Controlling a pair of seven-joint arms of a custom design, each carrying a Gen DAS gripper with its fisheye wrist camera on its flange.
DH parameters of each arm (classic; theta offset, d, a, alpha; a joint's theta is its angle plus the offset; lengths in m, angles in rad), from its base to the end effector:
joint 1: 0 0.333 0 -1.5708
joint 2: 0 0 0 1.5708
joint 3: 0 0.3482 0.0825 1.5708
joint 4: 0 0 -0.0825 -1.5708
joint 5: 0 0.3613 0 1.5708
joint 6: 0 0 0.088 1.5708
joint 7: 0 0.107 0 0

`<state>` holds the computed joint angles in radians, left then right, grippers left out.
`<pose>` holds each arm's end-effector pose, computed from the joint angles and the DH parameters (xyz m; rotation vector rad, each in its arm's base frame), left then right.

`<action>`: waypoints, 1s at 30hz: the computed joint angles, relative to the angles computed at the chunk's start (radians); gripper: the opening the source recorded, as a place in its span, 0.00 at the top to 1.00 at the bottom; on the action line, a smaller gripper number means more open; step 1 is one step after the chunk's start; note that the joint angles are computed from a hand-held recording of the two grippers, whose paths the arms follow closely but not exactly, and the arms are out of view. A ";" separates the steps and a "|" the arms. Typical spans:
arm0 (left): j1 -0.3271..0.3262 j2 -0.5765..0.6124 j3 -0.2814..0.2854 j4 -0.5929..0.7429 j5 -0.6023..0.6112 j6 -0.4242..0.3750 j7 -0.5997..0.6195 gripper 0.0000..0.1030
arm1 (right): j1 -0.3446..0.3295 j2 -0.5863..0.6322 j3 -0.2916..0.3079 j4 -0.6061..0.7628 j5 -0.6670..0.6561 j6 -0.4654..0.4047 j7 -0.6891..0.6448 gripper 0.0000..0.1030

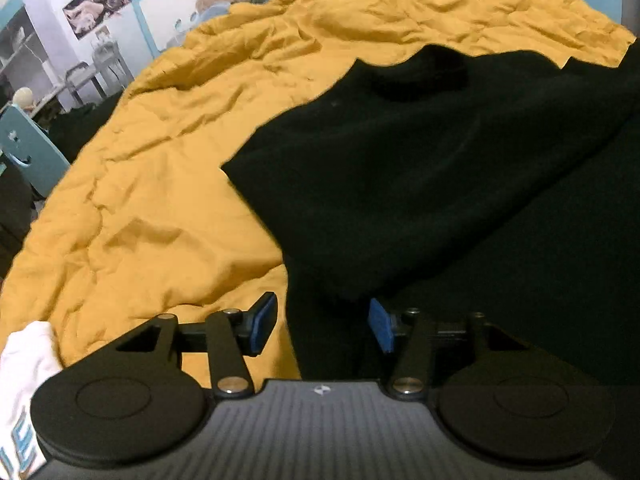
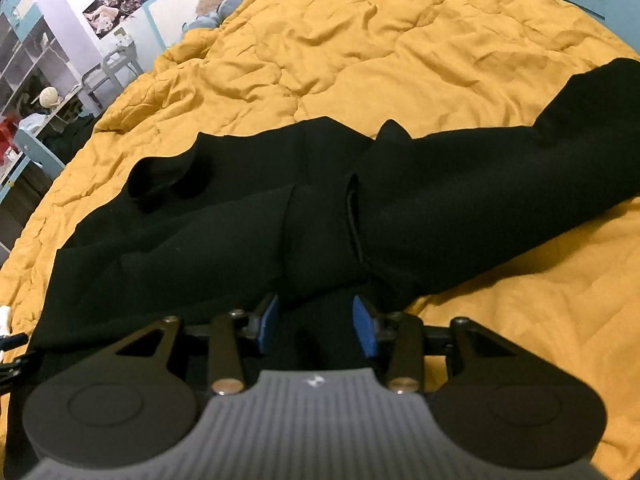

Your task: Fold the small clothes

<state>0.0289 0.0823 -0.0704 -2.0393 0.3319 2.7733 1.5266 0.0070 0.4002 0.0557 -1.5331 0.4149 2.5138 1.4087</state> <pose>0.5944 -0.0377 0.5209 -1.5285 1.9989 -0.4356 0.7099 0.0338 0.5290 -1.7128 1.8037 -0.2392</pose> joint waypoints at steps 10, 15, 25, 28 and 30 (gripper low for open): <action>0.032 -0.015 0.005 0.019 -0.066 -0.034 0.074 0.88 | -0.004 0.014 0.008 0.024 -0.003 -0.011 -0.027 0.63; 0.037 0.011 0.006 0.028 -0.143 -0.060 0.041 0.82 | -0.004 0.021 0.010 0.021 0.015 -0.013 -0.008 0.66; 0.048 0.014 0.007 0.018 -0.236 -0.029 0.013 0.83 | -0.018 0.074 0.022 0.079 0.084 -0.052 0.020 1.00; 0.045 -0.003 0.010 0.003 -0.216 -0.021 -0.015 0.88 | -0.041 0.041 0.058 0.037 0.156 0.040 -0.033 1.00; 0.047 -0.004 0.009 0.005 -0.224 -0.030 -0.019 0.89 | -0.039 0.009 0.063 0.003 0.177 0.122 -0.093 1.00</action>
<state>0.0756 0.0781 -0.0614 -2.0347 0.1078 2.7430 1.5079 -0.0319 0.4096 0.1184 -1.5306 0.5919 2.6359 1.3160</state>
